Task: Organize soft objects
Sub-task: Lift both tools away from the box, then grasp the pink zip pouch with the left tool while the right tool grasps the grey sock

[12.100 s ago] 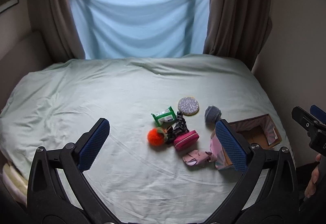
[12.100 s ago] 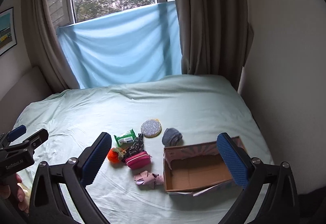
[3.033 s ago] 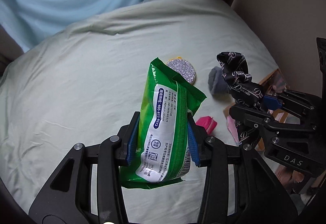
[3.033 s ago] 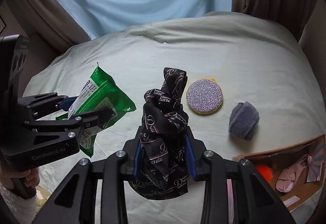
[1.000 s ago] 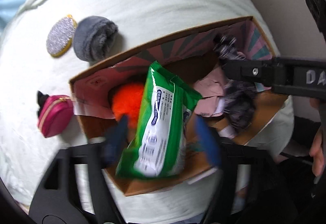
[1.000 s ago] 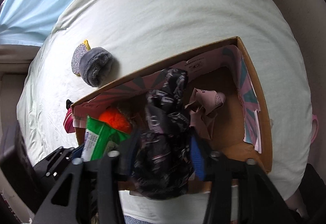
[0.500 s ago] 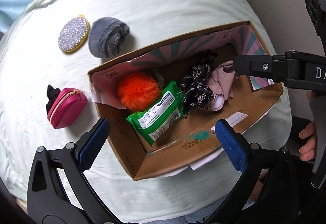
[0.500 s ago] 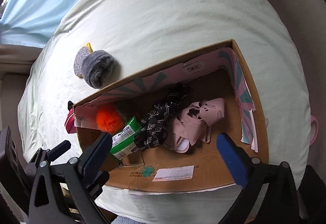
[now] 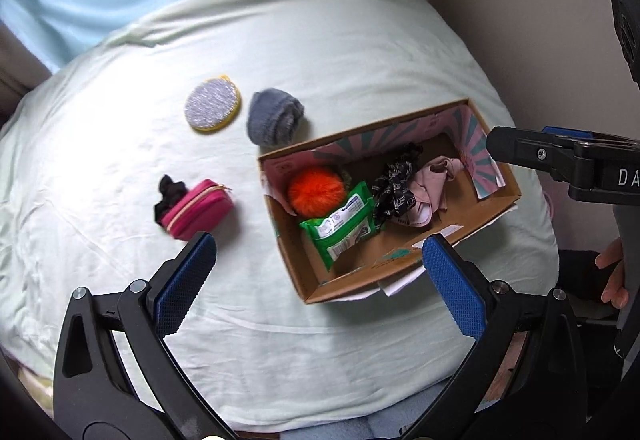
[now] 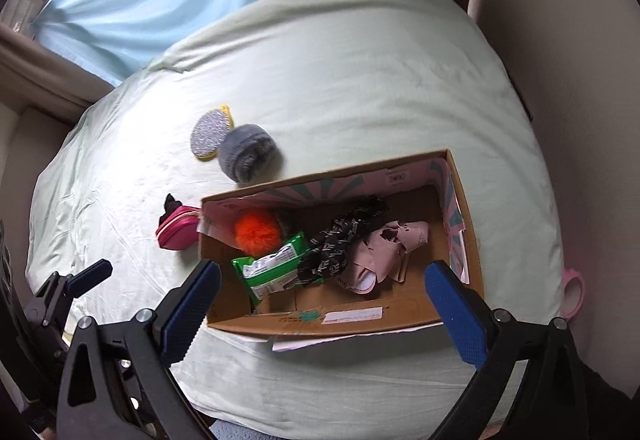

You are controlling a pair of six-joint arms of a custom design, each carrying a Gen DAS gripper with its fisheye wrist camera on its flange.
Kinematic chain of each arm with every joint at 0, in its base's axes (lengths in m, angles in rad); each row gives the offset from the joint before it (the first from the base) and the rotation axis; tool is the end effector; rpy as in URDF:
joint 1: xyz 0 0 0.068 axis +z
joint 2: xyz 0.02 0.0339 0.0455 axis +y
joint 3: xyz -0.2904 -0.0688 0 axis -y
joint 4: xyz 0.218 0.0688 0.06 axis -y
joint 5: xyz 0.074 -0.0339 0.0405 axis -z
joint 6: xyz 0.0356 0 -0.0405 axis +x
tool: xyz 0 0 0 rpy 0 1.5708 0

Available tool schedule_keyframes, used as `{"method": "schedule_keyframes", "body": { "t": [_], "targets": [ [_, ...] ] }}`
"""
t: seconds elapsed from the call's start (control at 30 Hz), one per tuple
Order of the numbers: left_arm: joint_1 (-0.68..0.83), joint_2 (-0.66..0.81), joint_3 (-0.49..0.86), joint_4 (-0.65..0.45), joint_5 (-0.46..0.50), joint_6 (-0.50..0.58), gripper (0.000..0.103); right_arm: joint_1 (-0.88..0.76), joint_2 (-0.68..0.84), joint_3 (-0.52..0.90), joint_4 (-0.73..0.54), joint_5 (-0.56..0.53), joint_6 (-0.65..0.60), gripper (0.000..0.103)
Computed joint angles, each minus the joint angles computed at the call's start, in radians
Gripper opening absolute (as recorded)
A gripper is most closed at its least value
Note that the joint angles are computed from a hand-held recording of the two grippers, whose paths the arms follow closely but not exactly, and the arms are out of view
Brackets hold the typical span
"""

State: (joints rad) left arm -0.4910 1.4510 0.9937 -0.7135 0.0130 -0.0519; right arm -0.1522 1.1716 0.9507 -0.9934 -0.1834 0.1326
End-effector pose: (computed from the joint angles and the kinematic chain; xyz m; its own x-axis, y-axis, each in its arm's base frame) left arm 0.2203 -0.1183 0.2585 -0.8358 0.3881 -0.3883 0.4332 0.9007 -0.0322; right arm 0.1700 -0.0195 0.2897 -0.9068 0.2706 -0.3233 0.2079 0.9541 0.2155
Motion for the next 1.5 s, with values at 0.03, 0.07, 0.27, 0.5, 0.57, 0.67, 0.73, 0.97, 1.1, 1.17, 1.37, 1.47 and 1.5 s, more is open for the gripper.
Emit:
{"method": "schedule_keyframes", "body": {
  "t": [0.03, 0.07, 0.27, 0.5, 0.57, 0.67, 0.73, 0.97, 1.1, 1.17, 1.37, 1.47, 1.5],
  "targets": [
    [0.007, -0.033, -0.001, -0.020, -0.003, 0.002, 0.103, 0.029, -0.023, 0.014, -0.017, 0.012, 0.018, 0.102],
    [0.015, -0.068, -0.003, -0.042, -0.005, 0.005, 0.102, 0.058, -0.043, 0.029, -0.036, 0.024, 0.036, 0.102],
    [0.123, -0.273, 0.012, -0.191, 0.012, 0.050, 0.103, 0.340, -0.132, 0.147, -0.142, 0.138, 0.237, 0.102],
    [0.557, -0.423, 0.097, -0.372, 0.190, 0.275, 0.103, 0.844, -0.114, 0.324, -0.256, 0.451, 0.618, 0.102],
    [0.716, -0.430, 0.122, -0.407, 0.267, 0.390, 0.103, 0.963, -0.096, 0.364, -0.289, 0.529, 0.724, 0.102],
    [0.934, -0.404, 0.164, -0.461, 0.378, 0.577, 0.103, 1.099, -0.059, 0.412, -0.332, 0.615, 0.859, 0.102],
    [1.041, -0.374, 0.189, -0.485, 0.432, 0.676, 0.103, 1.151, -0.035, 0.433, -0.348, 0.650, 0.917, 0.102],
    [1.179, -0.232, 0.262, -0.462, 0.519, 0.827, 0.103, 1.150, 0.067, 0.497, -0.339, 0.691, 0.918, 0.102],
    [1.140, -0.158, 0.281, -0.379, 0.506, 0.813, 0.103, 1.052, 0.119, 0.503, -0.252, 0.646, 0.831, 0.102],
    [1.111, -0.121, 0.280, -0.329, 0.498, 0.796, 0.103, 0.985, 0.149, 0.499, -0.193, 0.606, 0.767, 0.102],
    [0.969, -0.011, 0.254, -0.153, 0.401, 0.708, 0.103, 0.802, 0.254, 0.485, -0.045, 0.474, 0.594, 0.102],
    [0.897, 0.067, 0.256, -0.082, 0.371, 0.670, 0.103, 0.719, 0.328, 0.482, 0.018, 0.411, 0.512, 0.102],
    [0.869, 0.088, 0.247, -0.052, 0.354, 0.660, 0.103, 0.691, 0.358, 0.481, 0.039, 0.384, 0.485, 0.102]
  ]
}}
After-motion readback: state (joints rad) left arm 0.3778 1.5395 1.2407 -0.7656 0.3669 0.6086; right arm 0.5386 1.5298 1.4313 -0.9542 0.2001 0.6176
